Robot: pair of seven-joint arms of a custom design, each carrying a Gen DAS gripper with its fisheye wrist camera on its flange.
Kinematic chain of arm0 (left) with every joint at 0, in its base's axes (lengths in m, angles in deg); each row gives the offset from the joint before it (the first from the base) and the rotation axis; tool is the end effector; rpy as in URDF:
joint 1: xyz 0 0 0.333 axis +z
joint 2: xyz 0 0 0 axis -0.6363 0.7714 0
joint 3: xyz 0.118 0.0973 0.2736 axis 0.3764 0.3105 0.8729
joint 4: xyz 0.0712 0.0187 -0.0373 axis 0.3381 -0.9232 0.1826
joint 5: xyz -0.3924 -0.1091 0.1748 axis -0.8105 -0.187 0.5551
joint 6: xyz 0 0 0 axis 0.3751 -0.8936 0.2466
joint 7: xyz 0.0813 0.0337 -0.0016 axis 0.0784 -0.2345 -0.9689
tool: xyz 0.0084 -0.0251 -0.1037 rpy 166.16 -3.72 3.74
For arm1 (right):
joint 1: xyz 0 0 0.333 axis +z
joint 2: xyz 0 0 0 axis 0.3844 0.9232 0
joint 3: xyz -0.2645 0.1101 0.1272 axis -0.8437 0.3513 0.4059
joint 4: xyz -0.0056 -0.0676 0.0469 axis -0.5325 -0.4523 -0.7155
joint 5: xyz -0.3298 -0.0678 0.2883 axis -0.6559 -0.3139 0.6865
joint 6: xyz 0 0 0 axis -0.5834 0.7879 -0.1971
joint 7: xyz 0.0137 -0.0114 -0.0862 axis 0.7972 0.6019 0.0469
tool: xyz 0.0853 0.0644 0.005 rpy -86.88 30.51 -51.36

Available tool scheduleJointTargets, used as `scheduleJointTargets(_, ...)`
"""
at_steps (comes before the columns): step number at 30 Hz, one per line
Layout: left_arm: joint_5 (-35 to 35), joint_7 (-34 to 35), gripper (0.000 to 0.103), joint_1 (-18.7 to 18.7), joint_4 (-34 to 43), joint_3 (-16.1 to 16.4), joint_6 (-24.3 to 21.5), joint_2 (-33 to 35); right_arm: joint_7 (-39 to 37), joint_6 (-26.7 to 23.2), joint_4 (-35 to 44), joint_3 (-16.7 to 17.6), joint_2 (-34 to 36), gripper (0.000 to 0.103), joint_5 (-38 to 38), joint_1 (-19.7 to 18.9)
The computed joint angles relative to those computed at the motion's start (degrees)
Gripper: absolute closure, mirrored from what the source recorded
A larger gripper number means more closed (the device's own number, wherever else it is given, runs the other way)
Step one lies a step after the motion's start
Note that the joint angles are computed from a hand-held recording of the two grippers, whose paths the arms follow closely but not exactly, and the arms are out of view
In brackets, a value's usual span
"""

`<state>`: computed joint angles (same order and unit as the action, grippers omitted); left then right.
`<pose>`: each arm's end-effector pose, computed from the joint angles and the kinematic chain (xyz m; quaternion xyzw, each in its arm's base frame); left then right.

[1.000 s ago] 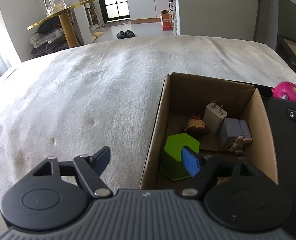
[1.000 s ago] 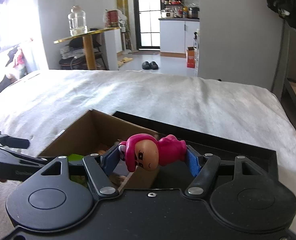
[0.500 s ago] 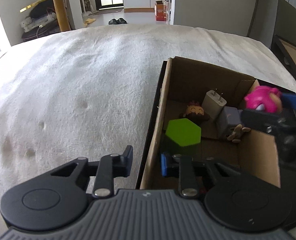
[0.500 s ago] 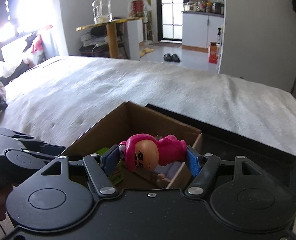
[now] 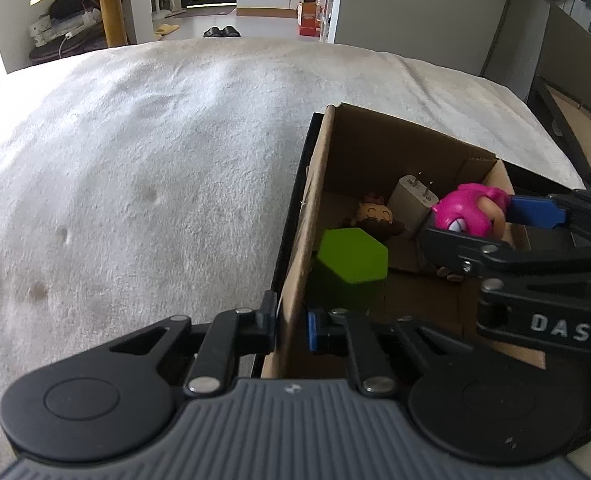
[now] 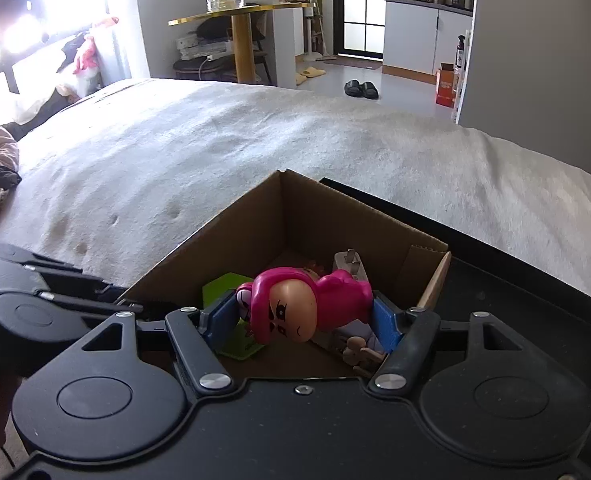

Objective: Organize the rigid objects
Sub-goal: 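Carry the pink doll with the right gripper and release it into the box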

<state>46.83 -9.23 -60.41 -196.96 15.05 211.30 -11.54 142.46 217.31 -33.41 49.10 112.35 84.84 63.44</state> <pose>0.5804 -0.3339 0.3090 -0.7281 0.6118 -0.2259 0.2110 0.6447 0.5236 0.3092 -0.8154 0.4222 -0.1676 0.3588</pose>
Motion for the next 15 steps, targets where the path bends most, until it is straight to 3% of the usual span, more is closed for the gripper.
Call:
scheduleJointTargets(5,-0.1,-0.1,0.090,-0.2,0.5,-0.1,-0.8,0.2,2.9,-1.7,1.5,-2.3,0.9,0.034,-0.9,1.5)
scheduleJointTargets(9,-0.3,-0.3,0.090,-0.2,0.8,-0.1,-0.9,0.4,5.9,-0.5,-1.8,-3.4,-1.2,0.034,-1.2,2.0)
scheduleJointTargets(11,-1.2,0.4,0.090,-0.1,1.1,-0.3,-1.3,0.5,6.1,0.8,-4.1,-2.3,-2.8,0.034,-0.8,1.1)
scheduleJointTargets(14,-1.9,1.4,0.090,-0.1,1.2,-0.5,-1.7,0.5,10.2,1.9,-8.0,-6.0,-5.6,0.033,-1.4,3.9)
scheduleJointTargets(15,-2.5,2.1,0.089,0.0,1.4,-0.6,-2.2,0.6,10.7,2.1,-8.8,-5.4,-6.2,0.033,-1.1,3.3)
